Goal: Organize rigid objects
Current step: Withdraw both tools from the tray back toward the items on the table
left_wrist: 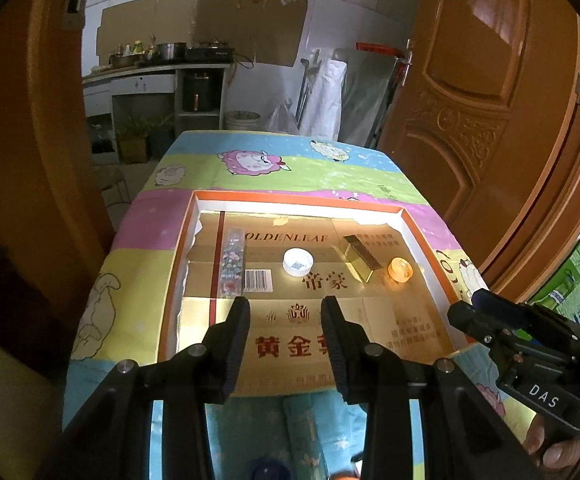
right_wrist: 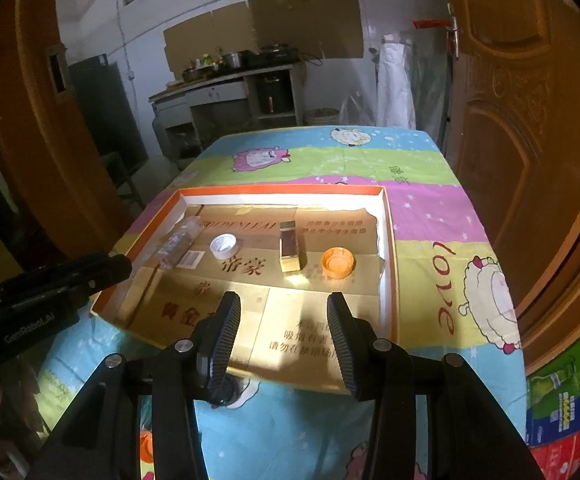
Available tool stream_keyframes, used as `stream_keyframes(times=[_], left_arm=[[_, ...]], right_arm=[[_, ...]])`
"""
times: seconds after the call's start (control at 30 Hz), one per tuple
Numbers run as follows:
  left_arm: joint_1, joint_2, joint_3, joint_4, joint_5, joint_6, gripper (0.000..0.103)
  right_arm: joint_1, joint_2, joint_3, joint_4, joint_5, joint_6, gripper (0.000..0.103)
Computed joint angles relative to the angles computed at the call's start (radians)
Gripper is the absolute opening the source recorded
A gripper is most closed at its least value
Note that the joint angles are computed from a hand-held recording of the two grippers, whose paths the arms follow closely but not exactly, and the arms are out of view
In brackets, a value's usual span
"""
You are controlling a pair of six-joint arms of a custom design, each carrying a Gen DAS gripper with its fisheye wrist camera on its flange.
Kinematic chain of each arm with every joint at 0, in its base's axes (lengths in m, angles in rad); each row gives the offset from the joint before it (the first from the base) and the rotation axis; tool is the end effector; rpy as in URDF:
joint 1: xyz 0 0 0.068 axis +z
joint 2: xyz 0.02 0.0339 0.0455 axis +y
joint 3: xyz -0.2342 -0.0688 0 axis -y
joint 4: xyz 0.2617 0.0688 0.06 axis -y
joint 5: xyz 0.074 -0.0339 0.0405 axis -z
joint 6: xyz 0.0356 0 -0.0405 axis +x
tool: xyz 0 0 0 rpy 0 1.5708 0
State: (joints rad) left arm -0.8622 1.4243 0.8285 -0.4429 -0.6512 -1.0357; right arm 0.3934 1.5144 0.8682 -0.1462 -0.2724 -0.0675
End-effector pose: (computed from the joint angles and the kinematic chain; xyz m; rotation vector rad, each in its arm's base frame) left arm 0.2038 -0.2046 0.1598 -0.4131 2.2897 -0.0575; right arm 0.2992 0.1345 0.1605 -0.6721 2.2805 0.4789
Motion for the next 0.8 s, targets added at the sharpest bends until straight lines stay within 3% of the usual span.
stream_keyframes(times=[0.8], left_arm=[[-0.204,-0.110,-0.047,-0.217,-0.144,-0.249,0.037]], right_arm=[[0.043,-0.329,-0.211,-0.071,0.035,0.000,0.047]])
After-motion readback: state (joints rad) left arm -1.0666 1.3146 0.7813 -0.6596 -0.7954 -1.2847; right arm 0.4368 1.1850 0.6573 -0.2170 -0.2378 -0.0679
